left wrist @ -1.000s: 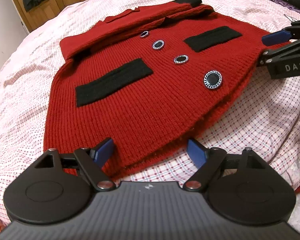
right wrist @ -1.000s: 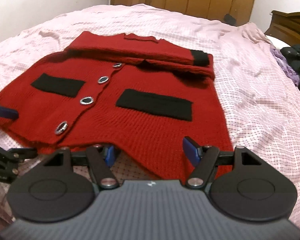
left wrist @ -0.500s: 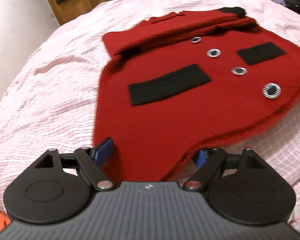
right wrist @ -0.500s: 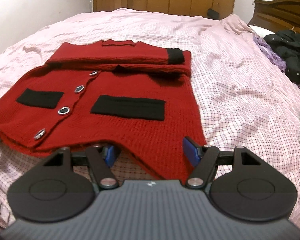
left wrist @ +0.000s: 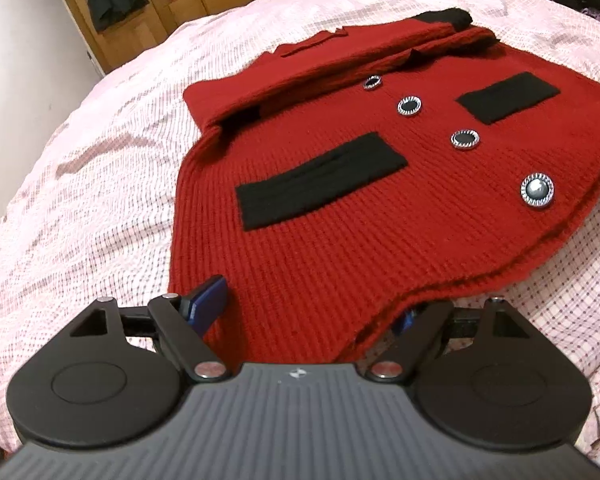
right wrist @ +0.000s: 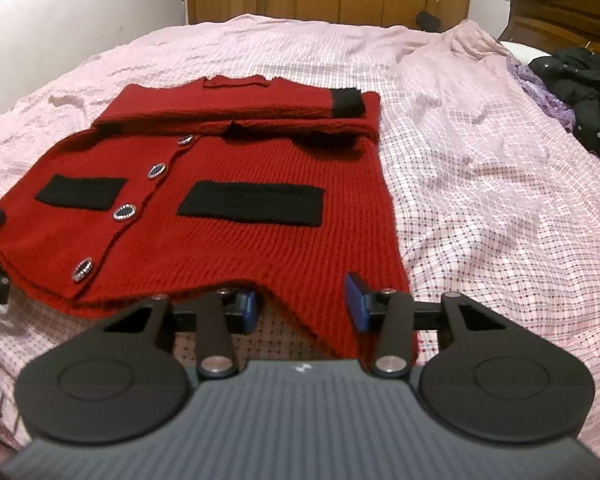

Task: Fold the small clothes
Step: 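Grasp the cardigan hem with the left gripper while the right gripper grasps it too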

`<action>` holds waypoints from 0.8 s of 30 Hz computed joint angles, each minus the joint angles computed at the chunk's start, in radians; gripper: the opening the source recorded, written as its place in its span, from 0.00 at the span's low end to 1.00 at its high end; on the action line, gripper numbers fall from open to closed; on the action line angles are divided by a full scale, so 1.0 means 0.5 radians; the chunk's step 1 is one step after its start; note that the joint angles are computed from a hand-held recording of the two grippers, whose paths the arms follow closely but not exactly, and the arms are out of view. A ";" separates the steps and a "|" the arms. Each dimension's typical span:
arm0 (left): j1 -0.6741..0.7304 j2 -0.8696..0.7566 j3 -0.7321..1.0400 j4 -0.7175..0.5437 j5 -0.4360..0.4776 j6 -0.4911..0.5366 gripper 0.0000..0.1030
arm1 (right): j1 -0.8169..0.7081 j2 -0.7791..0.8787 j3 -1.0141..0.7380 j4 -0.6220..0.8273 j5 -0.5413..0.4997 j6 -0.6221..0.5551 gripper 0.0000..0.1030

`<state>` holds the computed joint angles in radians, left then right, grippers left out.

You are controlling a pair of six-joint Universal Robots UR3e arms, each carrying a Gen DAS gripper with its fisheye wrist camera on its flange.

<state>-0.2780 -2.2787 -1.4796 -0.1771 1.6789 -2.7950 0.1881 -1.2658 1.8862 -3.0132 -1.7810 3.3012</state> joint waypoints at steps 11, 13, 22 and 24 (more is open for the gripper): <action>0.111 0.077 0.015 -0.073 -0.310 -0.151 0.15 | -0.071 0.013 0.084 -0.249 0.136 0.060 0.14; 0.120 0.080 0.048 -0.083 -0.336 -0.195 0.14 | -0.082 0.016 0.086 -0.315 0.154 0.071 0.12; 0.117 -0.004 0.426 -0.265 -0.339 -0.383 0.10 | -0.128 0.150 -0.061 -0.611 0.207 0.090 0.09; 0.106 -0.061 0.576 -0.325 -0.315 -0.414 0.10 | -0.159 0.190 -0.124 -0.633 0.245 0.093 0.09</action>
